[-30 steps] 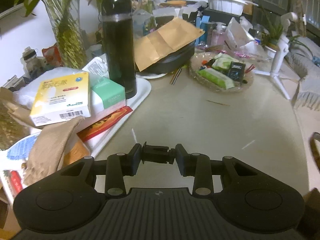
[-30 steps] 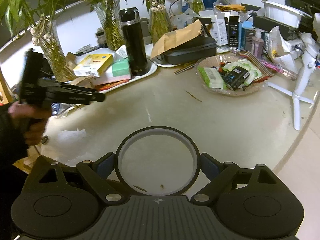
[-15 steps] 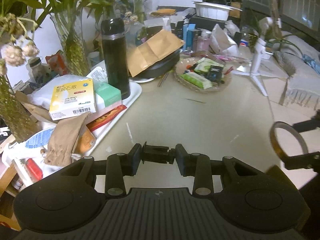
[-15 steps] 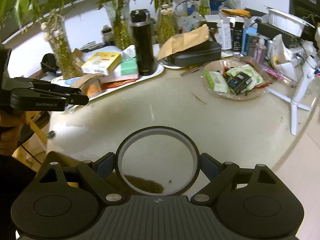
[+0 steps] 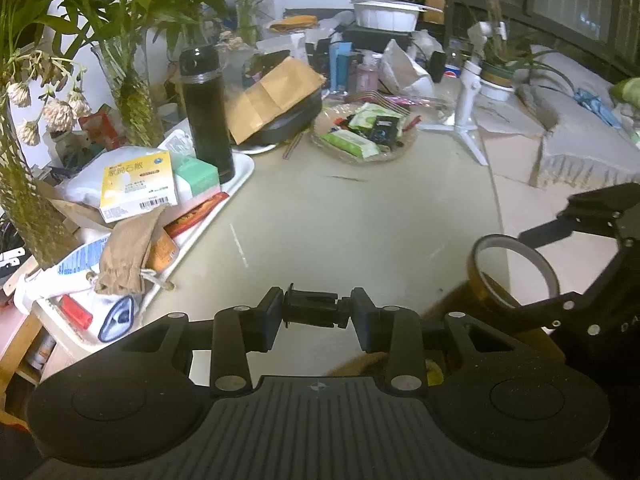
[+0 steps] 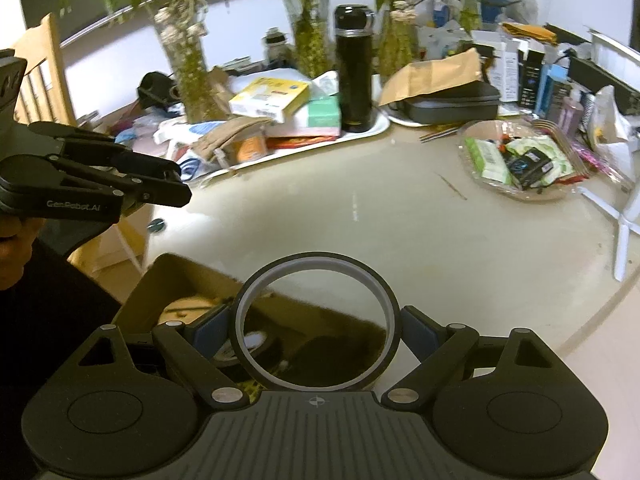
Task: Organize rigid objects
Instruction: 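Lift the plug with the left tool while the right tool carries the ring over the box, then open the left tool over the box while the right tool releases the ring into it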
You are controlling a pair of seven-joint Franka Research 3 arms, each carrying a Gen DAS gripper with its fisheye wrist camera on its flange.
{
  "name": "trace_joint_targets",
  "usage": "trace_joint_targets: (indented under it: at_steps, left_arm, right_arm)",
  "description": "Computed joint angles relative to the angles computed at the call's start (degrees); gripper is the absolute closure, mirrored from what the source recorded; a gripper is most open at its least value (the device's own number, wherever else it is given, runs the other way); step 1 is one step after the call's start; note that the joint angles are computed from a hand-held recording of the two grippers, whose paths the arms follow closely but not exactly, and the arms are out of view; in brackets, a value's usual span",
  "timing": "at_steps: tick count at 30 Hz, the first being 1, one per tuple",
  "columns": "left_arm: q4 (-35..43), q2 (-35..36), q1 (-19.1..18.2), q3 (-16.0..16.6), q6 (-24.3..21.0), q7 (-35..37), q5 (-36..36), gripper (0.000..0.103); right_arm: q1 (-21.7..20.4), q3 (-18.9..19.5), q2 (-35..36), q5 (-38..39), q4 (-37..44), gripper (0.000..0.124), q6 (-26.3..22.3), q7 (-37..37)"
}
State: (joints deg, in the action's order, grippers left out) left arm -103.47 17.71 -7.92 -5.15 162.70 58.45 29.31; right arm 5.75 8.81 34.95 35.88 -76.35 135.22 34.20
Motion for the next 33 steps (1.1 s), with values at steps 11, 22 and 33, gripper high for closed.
trace_joint_targets:
  at_steps: [11,22,33]
  left_arm:
    - [-5.6,-3.7,0.4,-2.3,-0.8,2.6,-3.6,0.067]
    - [-4.3,-1.7,1.3,-5.4,-2.8,8.0,-13.3,0.066]
    - [-7.0,-2.5,-2.3,-2.3,4.3,4.8,-8.0,0.034]
  right_arm:
    - [-1.3,0.2,-3.6,3.2,-3.9,0.033,-3.5,-2.6]
    - [-1.5,-0.7,-7.2,5.7,-9.0,0.033,-2.6,-4.7]
    - [-1.7,-1.6,-8.3,6.1,-10.6,0.033,-1.9,-4.4]
